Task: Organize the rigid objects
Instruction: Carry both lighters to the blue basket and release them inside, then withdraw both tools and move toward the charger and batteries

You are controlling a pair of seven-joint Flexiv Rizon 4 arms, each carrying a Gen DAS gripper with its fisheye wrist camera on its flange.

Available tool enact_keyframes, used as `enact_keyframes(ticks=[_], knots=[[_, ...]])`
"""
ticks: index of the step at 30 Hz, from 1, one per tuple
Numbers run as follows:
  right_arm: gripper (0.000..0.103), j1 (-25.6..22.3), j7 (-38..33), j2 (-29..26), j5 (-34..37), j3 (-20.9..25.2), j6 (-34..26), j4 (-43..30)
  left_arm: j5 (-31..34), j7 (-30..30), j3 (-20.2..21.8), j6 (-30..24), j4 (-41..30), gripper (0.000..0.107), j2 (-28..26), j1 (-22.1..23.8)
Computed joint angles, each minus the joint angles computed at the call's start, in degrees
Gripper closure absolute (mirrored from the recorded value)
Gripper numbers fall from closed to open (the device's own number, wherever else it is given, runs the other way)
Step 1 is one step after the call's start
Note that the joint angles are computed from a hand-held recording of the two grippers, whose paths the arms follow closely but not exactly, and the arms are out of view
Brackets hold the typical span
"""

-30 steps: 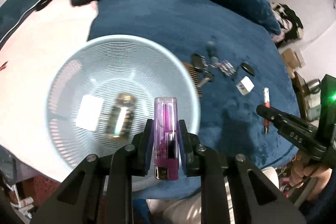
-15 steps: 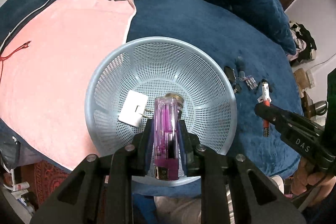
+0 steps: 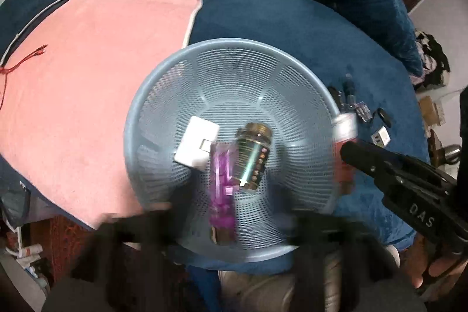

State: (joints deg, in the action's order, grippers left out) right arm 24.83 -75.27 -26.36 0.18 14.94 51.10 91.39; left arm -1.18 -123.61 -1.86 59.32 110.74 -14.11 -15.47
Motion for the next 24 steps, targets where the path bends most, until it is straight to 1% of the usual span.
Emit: enact_keyframes(ticks=[1,2,3,4,5,7,9,17,24], knots=[[0.051,0.33,0.47,0.03,-0.60,-0.40,0.19,0.24,0.98,-1.31,0.54,-0.35,-0.21,0.016,0.11,-0.31],[0.042,0.47,0.90,0.18,-0.94,-0.64,0.70,0.64,1.75,-2.22,0.88,-0.34,-0.25,0.009,0.24,-0.45],[0.029,0.46,1.26,0.34,-1.03,-0.73,1.26,0.99,2.73,-3.08,1.19,-0.65,-0.47,0.008,0.32,-0.61],[0.023,0.49,1.85,0.52,-1.21,-0.92,1.78,1.38,3.97,-4.01,1.52,-1.65,-1.02,0.007,0.35,-0.84],[0.020,0.53,2.42,0.65,-1.57,-1.15,1.85,1.64,5.68,-5.11,1.90,-3.43,-1.97,0.005,0.26,-1.18],[0.006,0.39,2.75,0.72,-2.00,-1.18,1.26,1.67,8.63,-7.04,2.31,-6.06,-3.49,0.005,0.07,-1.61],[0.001,0.41,3.18,1.03,-2.74,-1.43,1.05,2.12,9.05,-7.77,2.03,-6.54,-3.57,0.005,0.16,-1.38],[0.000,0.06,3.34,1.87,-3.83,-1.35,0.86,2.91,9.88,-8.92,1.36,-7.23,-3.76,0.005,0.56,-1.10],[0.000,-0.92,2.86,2.97,-2.96,-1.17,1.70,4.13,11.11,-9.67,0.95,-8.37,-5.14,0.005,0.52,-1.73]])
